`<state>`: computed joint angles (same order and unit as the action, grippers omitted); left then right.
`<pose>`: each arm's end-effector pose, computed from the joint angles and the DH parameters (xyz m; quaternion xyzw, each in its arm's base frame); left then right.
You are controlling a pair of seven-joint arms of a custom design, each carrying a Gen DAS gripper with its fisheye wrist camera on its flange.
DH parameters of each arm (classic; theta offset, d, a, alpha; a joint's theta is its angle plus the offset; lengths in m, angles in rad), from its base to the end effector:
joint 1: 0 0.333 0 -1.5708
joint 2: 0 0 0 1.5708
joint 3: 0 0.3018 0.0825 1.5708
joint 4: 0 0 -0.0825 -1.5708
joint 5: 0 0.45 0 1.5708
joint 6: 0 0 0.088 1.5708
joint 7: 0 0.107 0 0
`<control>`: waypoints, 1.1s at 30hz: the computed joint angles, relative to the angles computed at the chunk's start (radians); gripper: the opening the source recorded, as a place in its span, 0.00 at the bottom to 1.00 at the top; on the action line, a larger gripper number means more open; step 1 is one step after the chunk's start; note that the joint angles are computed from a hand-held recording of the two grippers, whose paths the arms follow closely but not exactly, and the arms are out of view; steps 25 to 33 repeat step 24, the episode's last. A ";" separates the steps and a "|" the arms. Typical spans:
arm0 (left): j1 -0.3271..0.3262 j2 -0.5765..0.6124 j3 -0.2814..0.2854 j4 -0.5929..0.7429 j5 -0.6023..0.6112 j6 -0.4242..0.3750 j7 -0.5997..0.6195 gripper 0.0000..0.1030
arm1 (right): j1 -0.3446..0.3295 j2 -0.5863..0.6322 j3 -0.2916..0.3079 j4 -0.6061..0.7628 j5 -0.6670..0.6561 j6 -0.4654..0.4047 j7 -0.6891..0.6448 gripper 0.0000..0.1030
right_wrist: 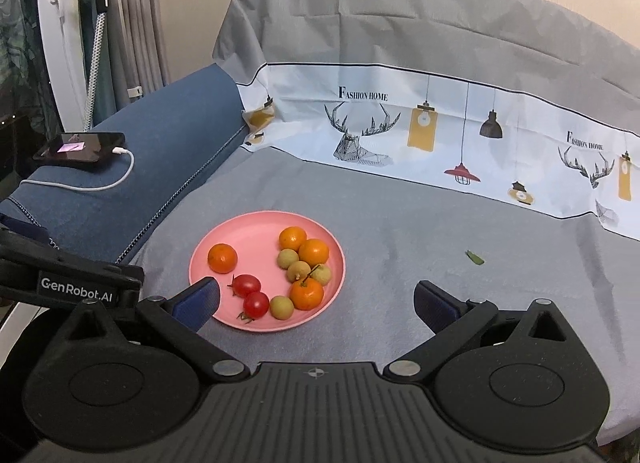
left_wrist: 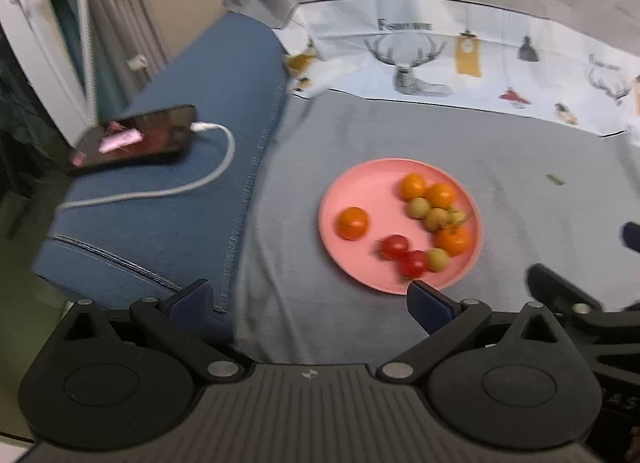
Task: Organize fruits
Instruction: 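Withdraw both open tools from the pink plate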
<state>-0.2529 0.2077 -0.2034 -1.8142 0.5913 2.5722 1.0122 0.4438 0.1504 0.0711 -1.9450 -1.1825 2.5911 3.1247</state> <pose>0.6396 -0.3156 0.4449 -0.5622 0.7574 -0.2004 0.2647 0.5838 0.3491 0.4030 -0.5860 0.6769 -0.3322 0.2968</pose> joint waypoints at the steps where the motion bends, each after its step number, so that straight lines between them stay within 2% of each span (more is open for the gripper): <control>1: 0.003 0.000 -0.002 0.000 -0.014 0.000 0.001 1.00 | 0.001 -0.001 -0.001 -0.001 -0.004 -0.001 0.005 0.99; 9: 0.004 -0.005 -0.002 -0.005 -0.018 0.008 -0.001 1.00 | -0.002 -0.007 0.001 -0.005 -0.010 0.003 0.007 0.99; 33: -0.007 0.012 0.000 0.015 -0.002 -0.035 -0.007 1.00 | -0.006 -0.002 -0.001 -0.002 -0.001 0.014 0.003 0.99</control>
